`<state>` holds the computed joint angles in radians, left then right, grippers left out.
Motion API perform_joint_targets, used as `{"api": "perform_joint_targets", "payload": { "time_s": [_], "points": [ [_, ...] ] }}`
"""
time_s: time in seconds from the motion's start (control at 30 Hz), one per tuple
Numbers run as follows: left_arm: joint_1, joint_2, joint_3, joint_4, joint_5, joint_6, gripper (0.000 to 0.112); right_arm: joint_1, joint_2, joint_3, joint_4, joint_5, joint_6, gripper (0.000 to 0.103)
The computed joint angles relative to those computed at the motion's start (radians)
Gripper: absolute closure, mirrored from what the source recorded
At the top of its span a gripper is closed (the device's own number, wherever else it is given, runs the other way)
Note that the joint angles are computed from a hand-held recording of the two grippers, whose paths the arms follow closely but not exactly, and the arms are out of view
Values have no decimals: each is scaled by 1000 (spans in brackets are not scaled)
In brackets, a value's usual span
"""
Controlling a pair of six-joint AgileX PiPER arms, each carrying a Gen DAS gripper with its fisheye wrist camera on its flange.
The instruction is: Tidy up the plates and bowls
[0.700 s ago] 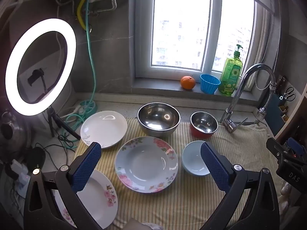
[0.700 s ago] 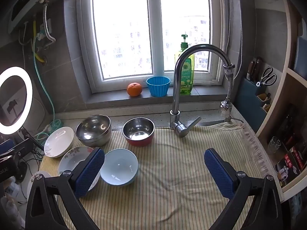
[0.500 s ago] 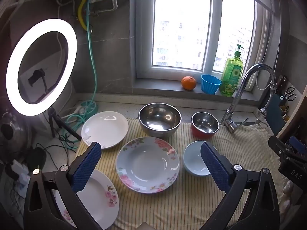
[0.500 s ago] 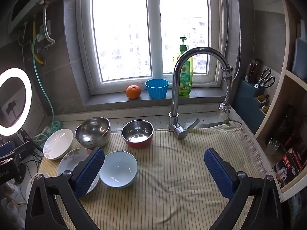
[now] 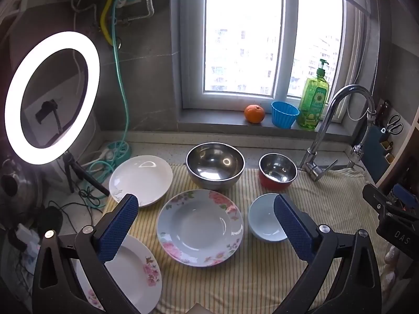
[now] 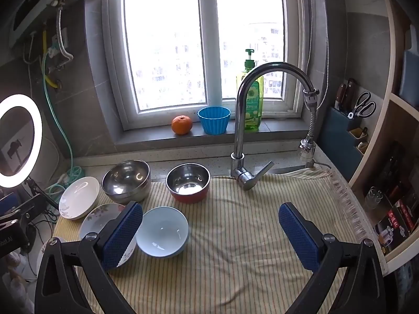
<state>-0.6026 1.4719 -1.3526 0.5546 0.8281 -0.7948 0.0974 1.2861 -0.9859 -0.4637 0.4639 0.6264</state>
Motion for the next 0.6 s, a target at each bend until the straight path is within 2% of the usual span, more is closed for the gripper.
{"api": "perform_joint_targets", "payload": {
  "time_s": [0.6],
  "points": [
    [-1, 8, -3, -1, -19, 6, 10, -12, 4, -3, -5, -4, -2, 1]
  ]
}}
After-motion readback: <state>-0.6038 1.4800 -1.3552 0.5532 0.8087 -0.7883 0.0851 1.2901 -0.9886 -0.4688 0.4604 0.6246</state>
